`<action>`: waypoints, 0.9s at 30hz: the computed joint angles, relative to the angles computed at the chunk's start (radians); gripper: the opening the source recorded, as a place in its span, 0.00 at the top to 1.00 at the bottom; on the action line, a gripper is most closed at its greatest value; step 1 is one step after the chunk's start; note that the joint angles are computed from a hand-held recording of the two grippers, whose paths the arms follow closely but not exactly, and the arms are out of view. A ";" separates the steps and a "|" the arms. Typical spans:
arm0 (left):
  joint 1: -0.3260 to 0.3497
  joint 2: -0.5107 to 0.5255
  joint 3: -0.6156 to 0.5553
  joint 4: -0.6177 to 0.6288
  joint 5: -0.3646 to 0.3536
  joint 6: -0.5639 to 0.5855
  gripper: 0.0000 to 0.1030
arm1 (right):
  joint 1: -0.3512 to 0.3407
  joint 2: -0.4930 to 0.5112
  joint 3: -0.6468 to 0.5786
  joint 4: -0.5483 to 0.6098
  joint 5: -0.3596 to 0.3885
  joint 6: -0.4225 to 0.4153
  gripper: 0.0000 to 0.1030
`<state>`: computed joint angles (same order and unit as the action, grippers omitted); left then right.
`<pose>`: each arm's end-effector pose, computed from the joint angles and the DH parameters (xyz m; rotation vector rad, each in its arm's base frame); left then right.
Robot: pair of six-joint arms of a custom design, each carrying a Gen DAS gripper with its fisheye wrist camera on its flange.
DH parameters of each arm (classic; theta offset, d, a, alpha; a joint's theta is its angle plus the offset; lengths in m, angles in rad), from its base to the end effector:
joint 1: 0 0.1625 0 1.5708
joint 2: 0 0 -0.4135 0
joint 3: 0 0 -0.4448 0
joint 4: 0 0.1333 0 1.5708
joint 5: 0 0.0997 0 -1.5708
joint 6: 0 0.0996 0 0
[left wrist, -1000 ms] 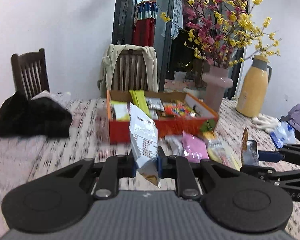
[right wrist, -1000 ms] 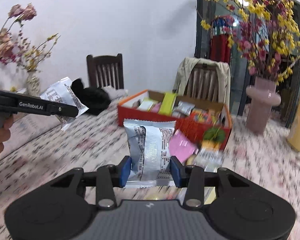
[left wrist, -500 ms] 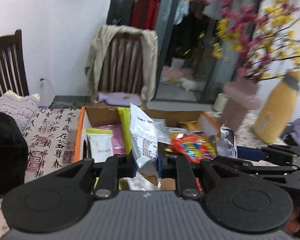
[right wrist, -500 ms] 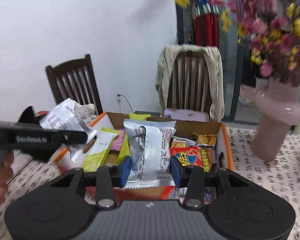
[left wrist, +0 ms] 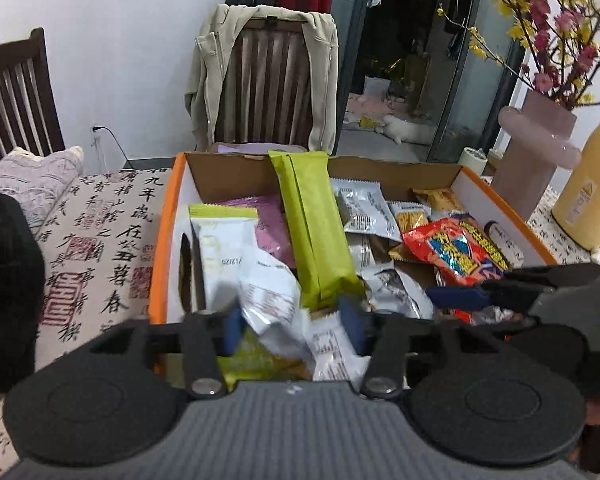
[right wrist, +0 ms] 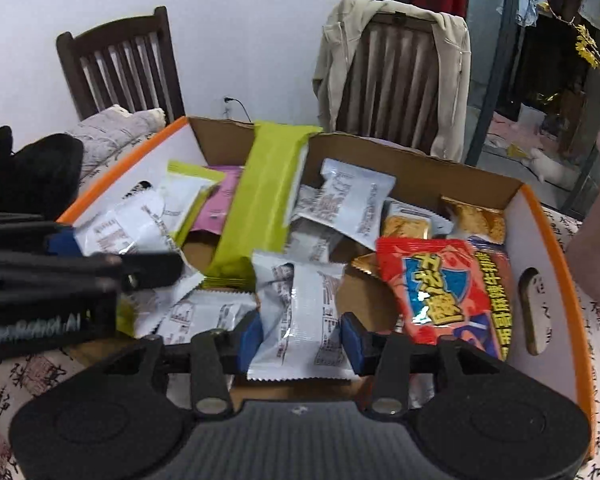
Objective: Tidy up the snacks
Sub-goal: 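Carry both packets into the orange box and open both tools, then withdraw both tools from the box back toward the remaining packets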
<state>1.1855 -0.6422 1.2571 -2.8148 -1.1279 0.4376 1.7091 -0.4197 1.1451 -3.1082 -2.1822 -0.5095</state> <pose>-0.1481 -0.8335 0.1395 0.8554 2.4311 -0.8208 0.1910 -0.8197 0.0521 0.4322 -2.2589 0.8301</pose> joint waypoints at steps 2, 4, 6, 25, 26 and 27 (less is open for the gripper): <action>-0.008 -0.022 0.034 -0.034 0.002 0.002 0.45 | 0.006 -0.004 0.015 -0.029 -0.002 -0.007 0.49; -0.014 -0.051 0.065 -0.047 -0.017 0.004 0.42 | 0.013 -0.018 0.039 -0.052 -0.005 -0.012 0.41; -0.025 -0.076 0.098 -0.083 -0.012 0.019 0.38 | 0.021 -0.044 0.072 -0.092 -0.005 -0.029 0.39; -0.138 -0.501 0.725 -0.513 -0.015 0.140 0.10 | 0.114 -0.391 0.719 -0.614 0.080 -0.074 0.12; -0.145 -0.524 0.768 -0.547 -0.005 0.142 0.09 | 0.118 -0.401 0.758 -0.647 0.089 -0.080 0.10; -0.153 -0.546 0.809 -0.572 0.006 0.135 0.09 | 0.122 -0.405 0.786 -0.677 0.093 -0.088 0.08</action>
